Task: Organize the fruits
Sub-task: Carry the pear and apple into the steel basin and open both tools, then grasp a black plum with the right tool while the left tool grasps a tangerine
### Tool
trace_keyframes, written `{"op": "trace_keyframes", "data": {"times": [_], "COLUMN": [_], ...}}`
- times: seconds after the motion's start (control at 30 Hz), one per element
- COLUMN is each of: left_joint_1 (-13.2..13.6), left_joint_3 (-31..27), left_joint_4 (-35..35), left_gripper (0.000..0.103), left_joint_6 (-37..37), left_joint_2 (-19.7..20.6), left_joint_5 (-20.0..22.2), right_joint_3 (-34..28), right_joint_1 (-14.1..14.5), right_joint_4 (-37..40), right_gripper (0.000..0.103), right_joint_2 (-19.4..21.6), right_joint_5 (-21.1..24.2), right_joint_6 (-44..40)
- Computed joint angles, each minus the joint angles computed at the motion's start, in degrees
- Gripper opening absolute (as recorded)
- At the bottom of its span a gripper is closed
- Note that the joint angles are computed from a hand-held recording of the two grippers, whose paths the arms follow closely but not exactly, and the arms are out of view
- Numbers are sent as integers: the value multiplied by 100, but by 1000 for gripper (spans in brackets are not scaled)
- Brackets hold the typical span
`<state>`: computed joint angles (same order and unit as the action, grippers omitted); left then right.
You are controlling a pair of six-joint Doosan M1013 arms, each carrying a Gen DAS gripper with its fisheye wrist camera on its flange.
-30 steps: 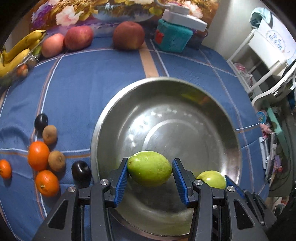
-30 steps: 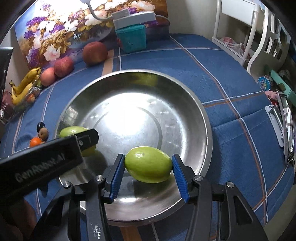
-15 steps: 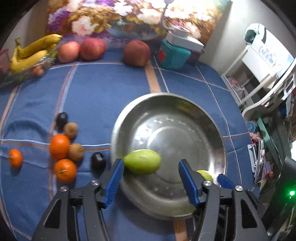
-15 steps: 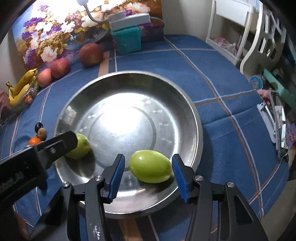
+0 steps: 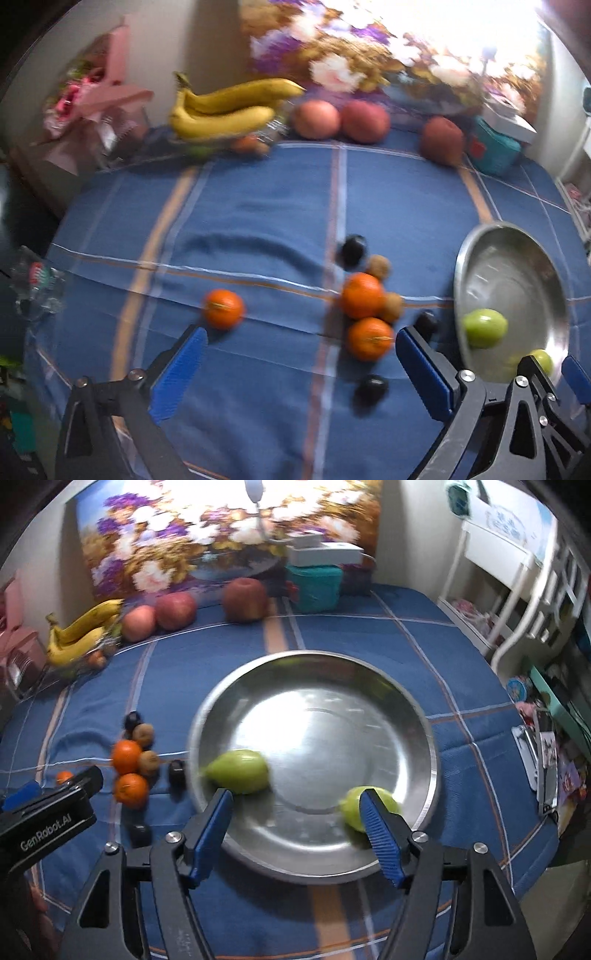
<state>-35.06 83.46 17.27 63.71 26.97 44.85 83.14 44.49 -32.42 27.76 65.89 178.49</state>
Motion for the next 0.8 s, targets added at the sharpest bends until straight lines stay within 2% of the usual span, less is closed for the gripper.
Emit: {"op": "trace_keyframes", "data": {"times": [0.07,0.13,0.2,0.4,0.63,0.8], "left_joint_1": [25,62,130,286,487,611], "left_joint_3": [43,75,89,80,24,-35], "left_joint_4": [373,608,688,755,378,-369], "left_gripper": [103,103,103,103,103,103], "left_joint_6": [-221,-331,-316,-383,-124,703], "left_joint_2": [-34,-50,-58,-38,34,100], "left_joint_5": [11,34,78,183,4,-237], "right_joint_3": [-151,-360,-534,-1094,-1283,-1126], "right_joint_1": [13,30,54,95,41,-17], "right_joint_4": [32,71,106,268,482,700], "right_gripper": [72,77,82,82,82,83], "right_joint_2": [87,207,317,693,871,849], "right_joint_5": [-18,-16,-19,32,-110,-529], "right_joint_6": [-113,-226,-285,-572,-618,-638]}}
